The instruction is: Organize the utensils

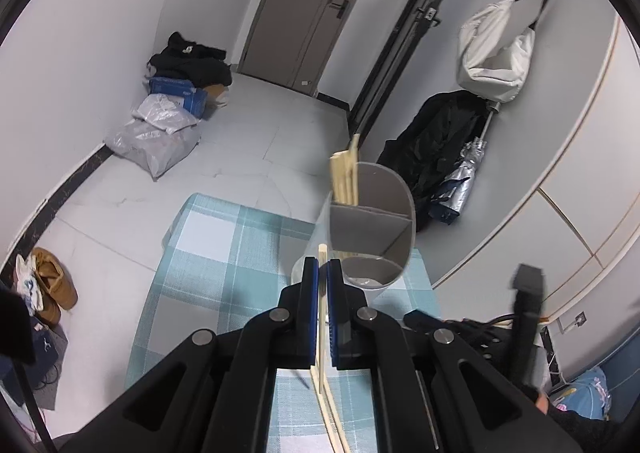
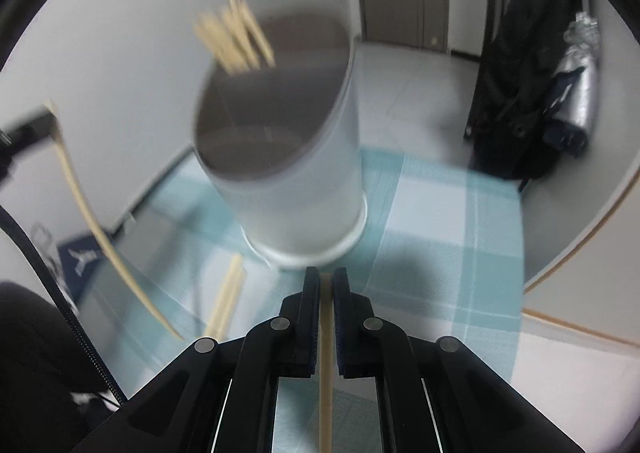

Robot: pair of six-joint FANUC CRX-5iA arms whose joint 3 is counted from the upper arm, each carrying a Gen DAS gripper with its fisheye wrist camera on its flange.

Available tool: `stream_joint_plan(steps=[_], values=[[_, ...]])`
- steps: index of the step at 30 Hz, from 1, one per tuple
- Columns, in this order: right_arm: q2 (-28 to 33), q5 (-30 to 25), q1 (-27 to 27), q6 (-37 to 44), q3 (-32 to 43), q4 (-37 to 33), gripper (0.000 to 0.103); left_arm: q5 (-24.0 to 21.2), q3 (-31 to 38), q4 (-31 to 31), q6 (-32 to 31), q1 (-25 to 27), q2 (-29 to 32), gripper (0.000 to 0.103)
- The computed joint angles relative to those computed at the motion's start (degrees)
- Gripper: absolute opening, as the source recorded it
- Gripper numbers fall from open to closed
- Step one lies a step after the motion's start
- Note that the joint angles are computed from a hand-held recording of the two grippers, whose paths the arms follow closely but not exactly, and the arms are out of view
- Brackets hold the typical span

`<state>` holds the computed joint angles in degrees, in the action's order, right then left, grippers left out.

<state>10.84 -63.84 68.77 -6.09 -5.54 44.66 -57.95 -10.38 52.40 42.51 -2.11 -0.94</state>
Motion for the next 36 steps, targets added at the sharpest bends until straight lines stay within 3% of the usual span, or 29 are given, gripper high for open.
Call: stream_joint_plan(steps=[8, 15, 24, 30, 36], values=[[-4.44, -0.15, 3.3, -14.85, -5.95, 14.98, 0.006, -1.72, 2.05, -1.27, -2.42, -0.72, -2.36, 0.001], [-5.84, -0.33, 3.45, -22.38, -8.69, 23.91, 0.006, -3.98, 6.13, -2.15, -2.12, -1.6, -1.43, 0.001], [-6.14, 0.5, -0.95, -18.39, -4.8, 32.28, 0.006, -5.31, 14.08, -0.64, 0.14, -3.09, 2.78, 0.001], [-3.69, 6.06, -7.55, -11.0, 1.11, 38.0, 0.006, -5.26, 20.33, 0.99, 1.93, -4.11, 6.95, 0.001], [-2.02, 12.26, -13.75, -10.6, 3.4, 43.87, 0.006, -3.22, 24.42, 3.06, 2.6, -5.26, 11.0, 0.001]])
